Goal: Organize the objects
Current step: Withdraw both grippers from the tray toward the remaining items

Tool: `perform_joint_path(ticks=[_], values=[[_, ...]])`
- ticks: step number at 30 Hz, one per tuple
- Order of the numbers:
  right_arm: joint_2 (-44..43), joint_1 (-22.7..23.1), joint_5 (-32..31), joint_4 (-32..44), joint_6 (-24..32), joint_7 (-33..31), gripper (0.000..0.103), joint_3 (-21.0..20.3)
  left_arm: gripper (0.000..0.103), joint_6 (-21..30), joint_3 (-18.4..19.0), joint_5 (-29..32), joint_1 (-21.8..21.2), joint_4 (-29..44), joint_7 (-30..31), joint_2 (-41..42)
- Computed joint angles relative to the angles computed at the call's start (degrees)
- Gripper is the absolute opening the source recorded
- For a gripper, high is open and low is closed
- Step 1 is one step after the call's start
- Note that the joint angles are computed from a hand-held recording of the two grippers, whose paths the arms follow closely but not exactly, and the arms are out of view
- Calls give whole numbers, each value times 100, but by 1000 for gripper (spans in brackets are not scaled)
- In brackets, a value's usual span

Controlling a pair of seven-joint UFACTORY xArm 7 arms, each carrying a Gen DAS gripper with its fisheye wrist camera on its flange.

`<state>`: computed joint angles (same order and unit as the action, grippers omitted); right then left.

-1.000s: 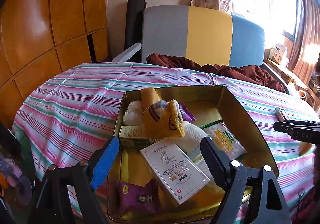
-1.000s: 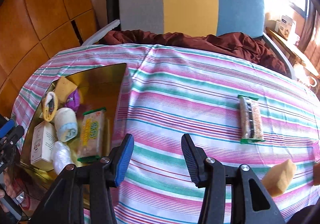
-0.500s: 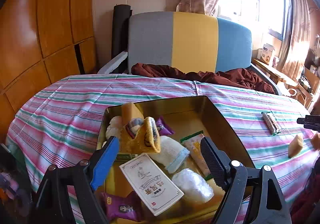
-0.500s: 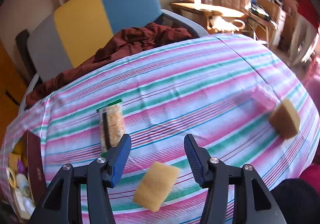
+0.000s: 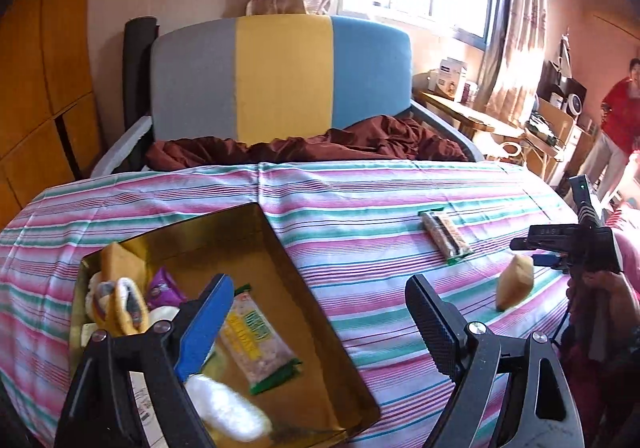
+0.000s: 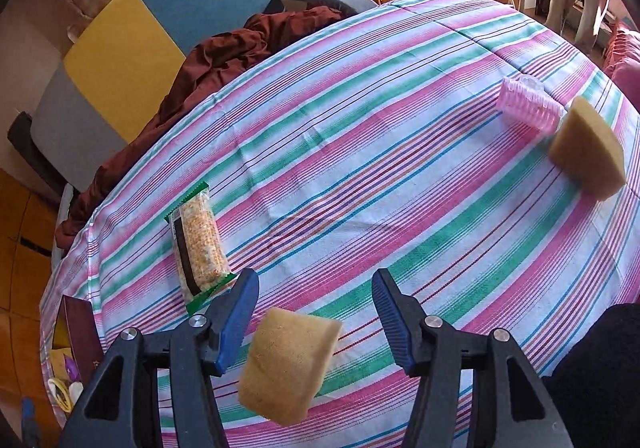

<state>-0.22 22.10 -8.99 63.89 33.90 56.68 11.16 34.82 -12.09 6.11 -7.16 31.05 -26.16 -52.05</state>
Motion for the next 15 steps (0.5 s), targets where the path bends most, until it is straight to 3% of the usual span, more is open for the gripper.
perform_joint_path(ticks=[3, 6, 15], values=[[-115, -36, 51, -165, -232, 116, 62, -23, 91, -117, -78, -117, -179, 403, 40, 742], [-174, -75, 136, -251, -374, 171, 71, -26, 91, -215, -109, -255, -355, 835, 5, 1558], [-216, -124, 711, -444, -956, -153, 73, -40, 92, -261, -101, -214, -726, 2287, -310, 3972]])
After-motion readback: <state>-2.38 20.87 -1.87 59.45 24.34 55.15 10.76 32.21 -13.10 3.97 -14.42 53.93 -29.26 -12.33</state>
